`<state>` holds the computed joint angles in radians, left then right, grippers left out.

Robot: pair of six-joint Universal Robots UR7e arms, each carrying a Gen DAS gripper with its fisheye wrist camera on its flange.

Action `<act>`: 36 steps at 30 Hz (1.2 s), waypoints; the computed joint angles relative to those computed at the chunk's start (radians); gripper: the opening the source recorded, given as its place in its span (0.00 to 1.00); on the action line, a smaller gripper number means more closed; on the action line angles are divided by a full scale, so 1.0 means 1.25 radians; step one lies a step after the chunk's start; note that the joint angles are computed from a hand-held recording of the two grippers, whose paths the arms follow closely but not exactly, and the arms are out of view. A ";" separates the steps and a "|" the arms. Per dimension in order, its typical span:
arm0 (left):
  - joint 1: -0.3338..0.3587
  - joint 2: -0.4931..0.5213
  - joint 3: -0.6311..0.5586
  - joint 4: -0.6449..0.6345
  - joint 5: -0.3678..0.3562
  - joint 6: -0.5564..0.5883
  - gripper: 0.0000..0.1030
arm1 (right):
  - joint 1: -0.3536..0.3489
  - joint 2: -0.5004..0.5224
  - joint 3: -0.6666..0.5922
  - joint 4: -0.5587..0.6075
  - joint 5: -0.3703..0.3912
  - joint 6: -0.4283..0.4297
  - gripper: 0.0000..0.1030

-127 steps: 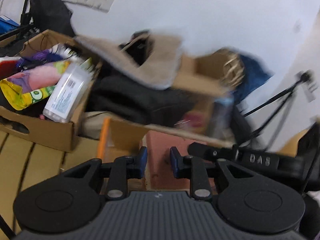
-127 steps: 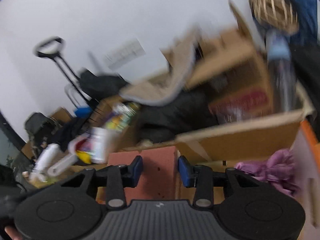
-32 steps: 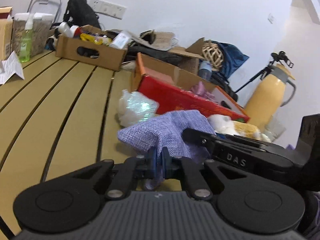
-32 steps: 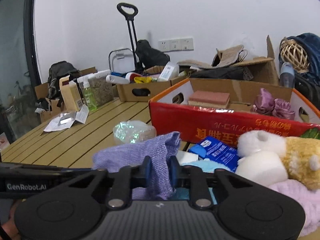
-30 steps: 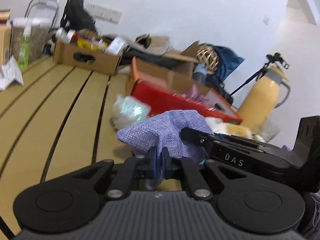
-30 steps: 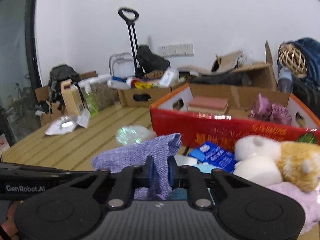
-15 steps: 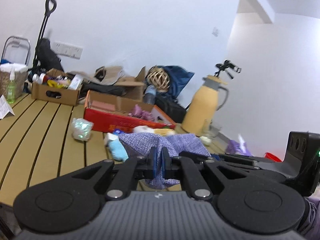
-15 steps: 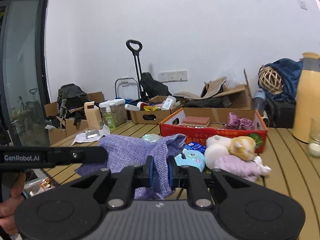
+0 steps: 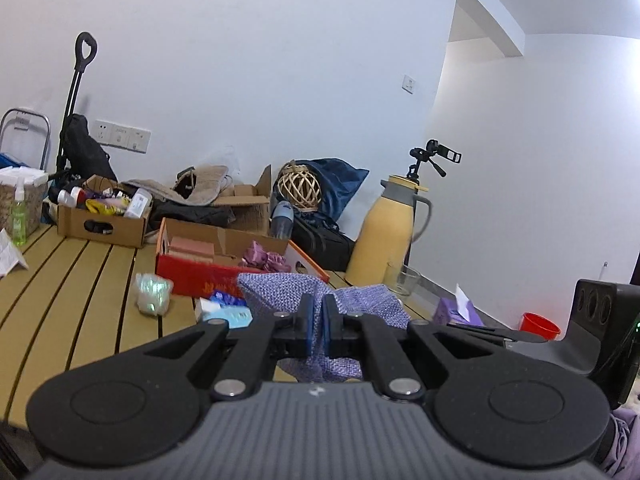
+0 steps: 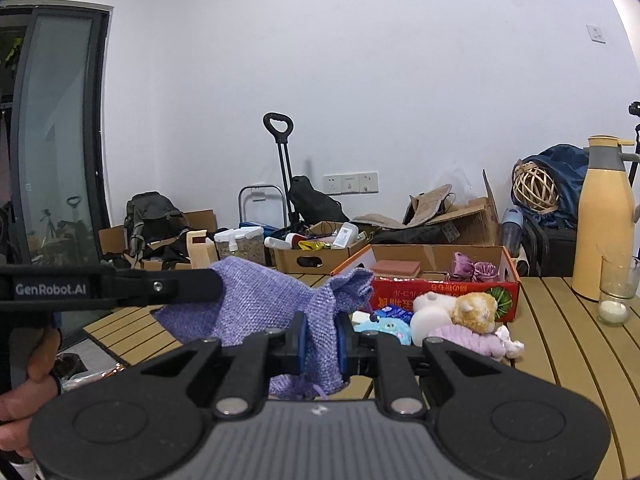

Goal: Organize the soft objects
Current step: 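Carry the purple cloth bag into the box and open both grippers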

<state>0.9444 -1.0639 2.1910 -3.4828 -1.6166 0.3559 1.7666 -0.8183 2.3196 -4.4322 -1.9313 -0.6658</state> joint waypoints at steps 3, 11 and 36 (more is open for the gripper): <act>0.010 0.041 -0.086 0.037 -0.011 0.027 0.05 | -0.011 -0.032 -0.062 0.097 0.007 -0.021 0.14; 0.043 0.281 -0.552 0.312 -0.005 0.002 0.05 | -0.081 -0.088 -0.381 0.520 0.049 0.076 0.14; 0.080 0.539 -1.024 0.626 0.201 0.048 0.44 | -0.145 0.090 -0.859 1.091 -0.153 0.172 0.59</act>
<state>1.0441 -0.3898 0.9105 -2.7008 -1.3659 0.4160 1.5850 -0.7061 1.2462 -3.0687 -2.1223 -0.4512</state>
